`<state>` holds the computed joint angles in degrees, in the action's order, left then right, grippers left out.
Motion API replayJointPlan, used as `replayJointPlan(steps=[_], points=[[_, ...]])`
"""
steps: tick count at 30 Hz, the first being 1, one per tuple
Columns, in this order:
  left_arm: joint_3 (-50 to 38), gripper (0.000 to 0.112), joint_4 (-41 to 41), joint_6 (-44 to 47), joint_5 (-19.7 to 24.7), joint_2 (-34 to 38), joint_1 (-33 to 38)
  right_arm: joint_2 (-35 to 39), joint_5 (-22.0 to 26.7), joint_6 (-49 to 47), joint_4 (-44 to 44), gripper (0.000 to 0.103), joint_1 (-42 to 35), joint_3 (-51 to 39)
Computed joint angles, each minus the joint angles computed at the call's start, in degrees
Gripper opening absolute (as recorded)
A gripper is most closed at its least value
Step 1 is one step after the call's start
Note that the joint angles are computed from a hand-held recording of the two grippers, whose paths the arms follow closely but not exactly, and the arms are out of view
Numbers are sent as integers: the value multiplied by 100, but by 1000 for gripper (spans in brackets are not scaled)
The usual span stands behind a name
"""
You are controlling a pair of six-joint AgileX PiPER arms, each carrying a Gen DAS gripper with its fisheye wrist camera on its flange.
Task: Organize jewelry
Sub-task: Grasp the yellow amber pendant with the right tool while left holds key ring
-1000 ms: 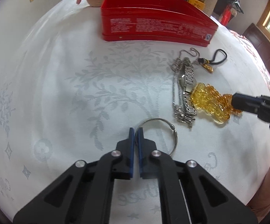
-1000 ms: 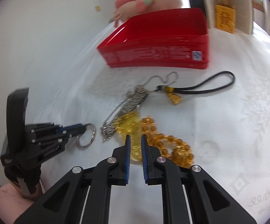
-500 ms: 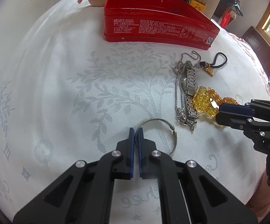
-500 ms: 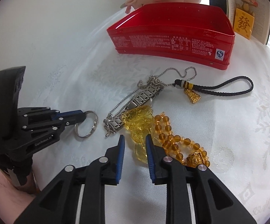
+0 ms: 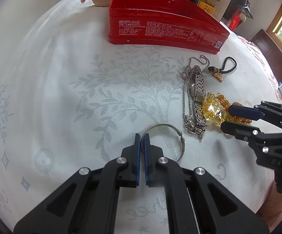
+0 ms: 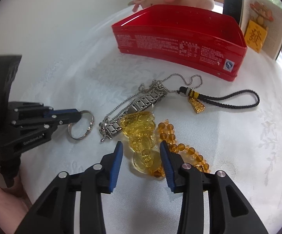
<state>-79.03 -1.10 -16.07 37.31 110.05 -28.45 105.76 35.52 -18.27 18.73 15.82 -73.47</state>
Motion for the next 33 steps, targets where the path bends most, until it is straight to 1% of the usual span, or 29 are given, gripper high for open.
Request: replayJointPlan(steps=[3, 5, 7, 10, 13, 15, 17, 20, 21, 22, 23, 24, 27, 29, 33], points=[[1, 2, -68, 57, -9, 2, 20, -62, 4, -227, 231, 41, -55, 66], [5, 2, -72, 57, -6, -6, 17, -159, -141, -209, 138, 41, -16, 171], [-2, 2, -69, 52, -1, -2, 16, -127, -7, -363, 202, 41, -8, 127], [22, 2, -130, 114, -7, -24, 45, 10, 4, 129, -381, 42, 151, -7], [24, 2, -176, 165, -4, -29, 64, 131, 67, 305, -554, 45, 184, -175], [8, 2, -202, 202, 0, -16, 77, 313, 160, 378, -640, 45, 174, -352], [-15, 2, -215, 229, 1, 2, 80, 369, 117, 298, -622, 46, 174, -396], [-32, 2, -212, 224, -5, 19, 76, 372, 7, 451, -883, 45, 270, -385], [-38, 2, -218, 232, -11, 28, 78, 345, -102, 571, -1068, 44, 337, -326], [-56, 2, -181, 196, -9, 42, 62, 317, -196, 713, -1256, 38, 401, -266], [-75, 2, -148, 171, -10, 54, 45, 286, -255, 824, -1409, 35, 441, -219], [-94, 2, -143, 178, -14, 70, 25, 256, -274, 806, -1405, 30, 449, -187], [-146, 2, -101, 164, -31, 112, -18, 182, -286, 663, -1173, 29, 358, -113], [-167, 2, -173, 207, -54, 132, -13, 92, -305, 460, -815, 29, 229, -37], [-134, 2, -608, 561, -133, 115, 88, -101, -256, -424, 396, 29, -185, 48]])
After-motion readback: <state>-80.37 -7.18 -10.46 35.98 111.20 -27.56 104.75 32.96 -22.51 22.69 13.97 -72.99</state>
